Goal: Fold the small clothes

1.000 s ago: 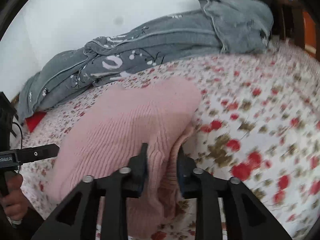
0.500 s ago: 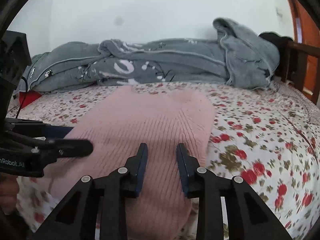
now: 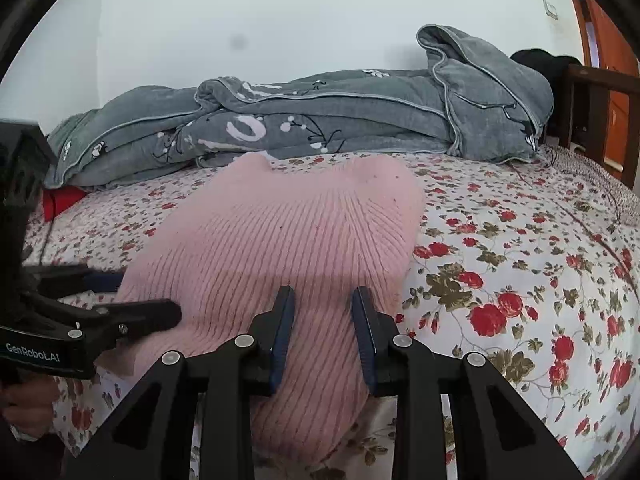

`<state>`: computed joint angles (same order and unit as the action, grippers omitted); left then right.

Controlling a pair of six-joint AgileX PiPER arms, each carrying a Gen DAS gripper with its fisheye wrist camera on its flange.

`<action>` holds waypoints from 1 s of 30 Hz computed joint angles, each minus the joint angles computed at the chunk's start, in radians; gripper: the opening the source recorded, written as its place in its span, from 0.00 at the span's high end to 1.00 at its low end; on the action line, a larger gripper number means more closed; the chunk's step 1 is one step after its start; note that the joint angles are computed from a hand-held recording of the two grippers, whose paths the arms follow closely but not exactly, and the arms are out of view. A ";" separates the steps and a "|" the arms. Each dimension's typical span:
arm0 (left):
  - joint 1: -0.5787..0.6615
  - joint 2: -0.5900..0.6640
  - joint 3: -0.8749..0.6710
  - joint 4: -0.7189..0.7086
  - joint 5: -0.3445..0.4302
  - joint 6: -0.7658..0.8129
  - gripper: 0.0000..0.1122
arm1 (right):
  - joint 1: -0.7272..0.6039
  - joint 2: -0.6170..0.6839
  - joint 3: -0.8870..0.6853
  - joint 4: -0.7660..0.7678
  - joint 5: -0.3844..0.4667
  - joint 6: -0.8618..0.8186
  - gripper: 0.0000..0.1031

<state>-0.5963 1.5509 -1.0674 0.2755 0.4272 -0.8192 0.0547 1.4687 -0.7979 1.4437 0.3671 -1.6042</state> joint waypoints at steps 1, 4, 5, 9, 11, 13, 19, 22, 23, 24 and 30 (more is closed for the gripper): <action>0.017 -0.006 0.019 -0.062 -0.029 0.040 0.33 | -0.010 0.004 -0.005 -0.013 0.017 0.028 0.71; 0.022 -0.017 0.049 -0.072 -0.068 0.038 0.33 | -0.017 0.003 0.000 0.002 0.025 0.018 0.71; 0.013 -0.018 0.044 -0.045 -0.054 0.017 0.33 | -0.014 -0.001 0.003 -0.001 0.019 0.017 0.71; 0.002 -0.064 0.052 -0.014 -0.030 0.014 0.33 | -0.041 -0.019 -0.040 -0.192 0.085 0.176 0.71; 0.014 -0.092 0.054 0.005 -0.020 0.014 0.33 | -0.080 -0.016 -0.100 -0.282 0.167 0.264 0.67; 0.054 -0.105 0.031 -0.045 0.002 0.066 0.33 | -0.079 -0.015 -0.145 -0.331 0.126 0.348 0.42; 0.203 -0.020 -0.134 -0.306 0.089 0.336 0.34 | -0.129 0.204 -0.469 -0.487 0.284 0.706 0.28; 0.273 0.054 -0.224 -0.436 0.124 0.464 0.34 | -0.146 0.377 -0.674 -0.519 0.460 0.867 0.28; 0.299 0.085 -0.255 -0.498 0.138 0.522 0.34 | -0.143 0.428 -0.732 -0.534 0.505 0.910 0.28; 0.322 0.122 -0.289 -0.549 0.160 0.567 0.34 | -0.135 0.474 -0.784 -0.566 0.537 0.955 0.28; 0.411 0.322 -0.416 -0.870 0.244 0.826 0.34 | -0.102 0.563 -0.849 -0.605 0.544 0.975 0.27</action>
